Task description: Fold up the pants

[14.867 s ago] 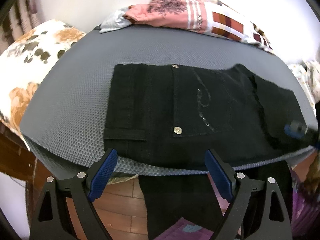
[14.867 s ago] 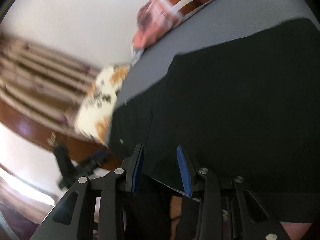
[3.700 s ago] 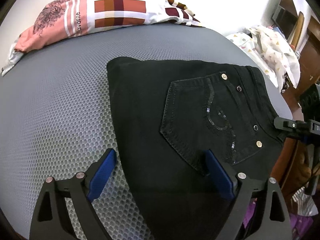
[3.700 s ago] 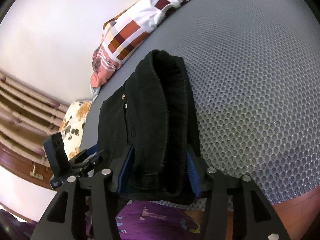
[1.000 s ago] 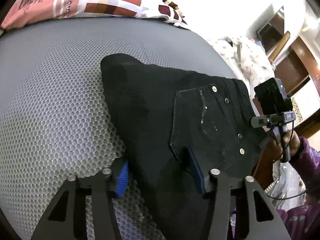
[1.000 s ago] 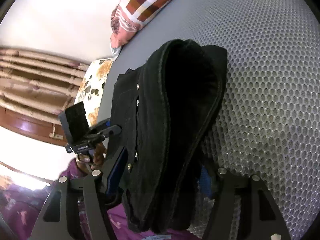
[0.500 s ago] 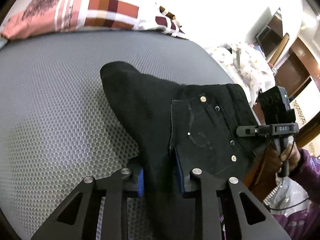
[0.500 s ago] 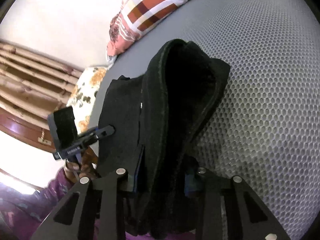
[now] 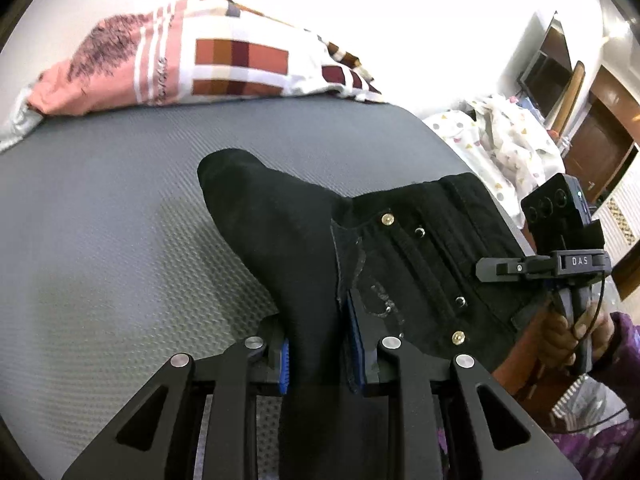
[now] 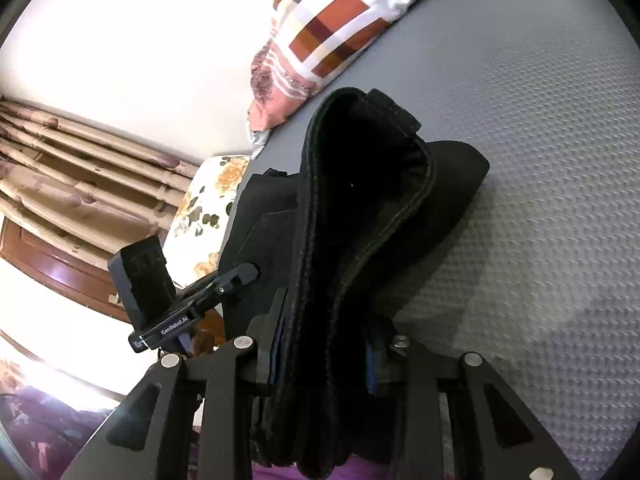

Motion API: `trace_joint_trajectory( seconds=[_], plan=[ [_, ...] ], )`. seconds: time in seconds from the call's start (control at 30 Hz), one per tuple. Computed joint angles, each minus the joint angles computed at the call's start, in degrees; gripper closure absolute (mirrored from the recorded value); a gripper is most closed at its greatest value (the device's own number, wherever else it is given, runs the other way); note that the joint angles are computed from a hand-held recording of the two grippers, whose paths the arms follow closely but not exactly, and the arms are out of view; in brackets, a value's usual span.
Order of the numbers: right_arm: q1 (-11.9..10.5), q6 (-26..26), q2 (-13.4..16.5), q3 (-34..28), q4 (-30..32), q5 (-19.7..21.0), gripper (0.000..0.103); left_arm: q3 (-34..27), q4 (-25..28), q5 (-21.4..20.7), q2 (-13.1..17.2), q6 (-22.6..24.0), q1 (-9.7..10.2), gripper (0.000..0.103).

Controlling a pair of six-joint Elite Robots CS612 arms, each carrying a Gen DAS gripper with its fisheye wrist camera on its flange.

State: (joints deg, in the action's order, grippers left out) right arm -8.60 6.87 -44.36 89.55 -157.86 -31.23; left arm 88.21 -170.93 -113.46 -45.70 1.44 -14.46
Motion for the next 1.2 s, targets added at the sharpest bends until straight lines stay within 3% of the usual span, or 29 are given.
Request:
trace_joint_trajectory(
  seconds=[0.23, 0.63, 0.93, 1.2],
  plan=[
    [2.12, 1.94, 1.96, -3.85, -0.83, 1.22, 0.074, -0.3, -2.06, 2.42, -0.22, -0.79, 1.56, 0.079],
    [6.78, 5.08, 8.4, -16.64, 1.83, 3.91, 0.073, -4.16, -4.06, 7.57, 1.26, -1.6, 5.3, 0.079],
    [10.21, 7.82, 16.72, -33.28, 5.98, 5.3, 0.073, -11.57, -3.9, 10.91, 5.1, -2.19, 8.56, 0.079],
    [12.57, 10.85, 26.62, -52.74, 11.39, 5.53, 0.074, -21.24, -2.21, 12.88, 10.07, -2.57, 10.81, 0.079]
  ],
)
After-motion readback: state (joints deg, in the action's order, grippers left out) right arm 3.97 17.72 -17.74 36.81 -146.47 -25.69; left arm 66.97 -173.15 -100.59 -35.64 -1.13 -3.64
